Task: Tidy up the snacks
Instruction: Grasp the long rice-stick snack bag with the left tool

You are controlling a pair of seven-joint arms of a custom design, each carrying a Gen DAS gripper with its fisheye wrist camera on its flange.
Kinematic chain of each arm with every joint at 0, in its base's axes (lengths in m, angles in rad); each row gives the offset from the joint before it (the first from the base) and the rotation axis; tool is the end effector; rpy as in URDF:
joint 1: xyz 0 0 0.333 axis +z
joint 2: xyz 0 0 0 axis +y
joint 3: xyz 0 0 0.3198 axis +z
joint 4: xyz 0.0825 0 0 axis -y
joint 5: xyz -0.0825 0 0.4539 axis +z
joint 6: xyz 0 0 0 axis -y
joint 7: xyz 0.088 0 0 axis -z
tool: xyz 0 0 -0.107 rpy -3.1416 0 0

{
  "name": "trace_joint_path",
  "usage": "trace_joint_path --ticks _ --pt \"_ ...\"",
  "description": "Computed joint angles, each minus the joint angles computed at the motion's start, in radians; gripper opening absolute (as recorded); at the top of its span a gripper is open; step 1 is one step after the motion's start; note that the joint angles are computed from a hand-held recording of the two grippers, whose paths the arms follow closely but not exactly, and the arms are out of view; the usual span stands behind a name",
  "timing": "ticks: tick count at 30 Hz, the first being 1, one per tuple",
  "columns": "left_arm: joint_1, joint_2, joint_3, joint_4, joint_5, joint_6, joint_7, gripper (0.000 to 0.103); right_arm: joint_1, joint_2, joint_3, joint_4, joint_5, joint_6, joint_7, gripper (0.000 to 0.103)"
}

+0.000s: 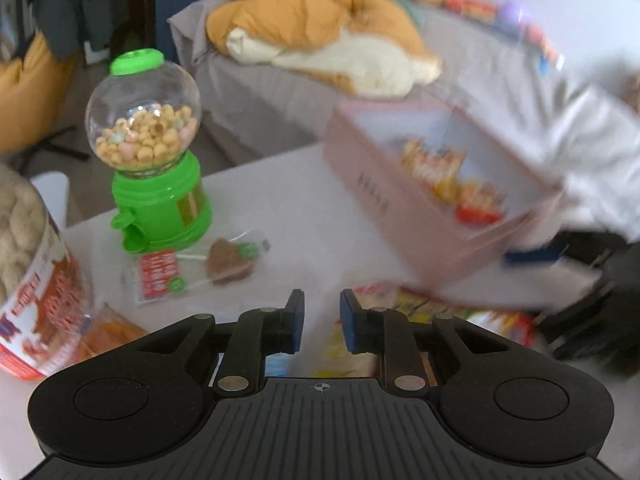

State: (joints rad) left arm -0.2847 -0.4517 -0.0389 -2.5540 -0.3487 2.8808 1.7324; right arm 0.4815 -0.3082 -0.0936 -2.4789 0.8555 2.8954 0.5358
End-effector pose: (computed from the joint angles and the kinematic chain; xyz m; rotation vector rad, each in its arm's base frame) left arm 0.4837 -0.1421 0.4806 -1.6715 2.0185 -0.9897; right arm 0.5063 0.1579 0.4340 -2.1110 1.0416 -0.4429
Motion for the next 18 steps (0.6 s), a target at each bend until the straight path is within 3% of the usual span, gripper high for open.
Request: trace_joint_path --ticks 2,4,7,11,12,15,17,18 --pt "-0.032 -0.006 0.029 0.001 -0.031 -0.023 0.047 0.025 -0.012 -0.006 0.010 -0.013 -0.024 0.001 0.019 0.072" --pt "0.044 0.003 -0.056 0.008 0.082 -0.060 0.002 0.028 -0.015 -0.020 0.012 -0.030 -0.044 -0.005 0.031 0.074" --pt "0.052 0.018 -0.087 0.013 0.145 -0.051 -0.006 0.033 -0.001 -0.049 0.002 -0.061 -0.053 0.009 0.024 0.076" --pt "0.165 0.066 -0.211 0.056 0.353 -0.099 -0.160 0.039 0.007 -0.083 -0.009 -0.092 -0.074 0.000 0.049 0.080" --pt "0.174 0.076 -0.217 0.064 0.385 -0.106 -0.193 0.037 0.002 -0.091 -0.005 -0.100 -0.089 0.000 0.067 0.082" --pt "0.131 0.078 -0.160 0.069 0.322 -0.120 -0.249 0.036 -0.023 -0.108 0.017 -0.115 -0.153 -0.012 0.156 0.087" --pt "0.105 0.043 -0.127 0.028 0.262 -0.081 -0.280 0.035 -0.041 -0.109 0.031 -0.118 -0.198 -0.021 0.232 0.094" --pt "0.106 0.013 -0.125 -0.005 0.252 -0.049 -0.305 0.034 -0.045 -0.107 0.030 -0.112 -0.220 -0.045 0.258 0.103"
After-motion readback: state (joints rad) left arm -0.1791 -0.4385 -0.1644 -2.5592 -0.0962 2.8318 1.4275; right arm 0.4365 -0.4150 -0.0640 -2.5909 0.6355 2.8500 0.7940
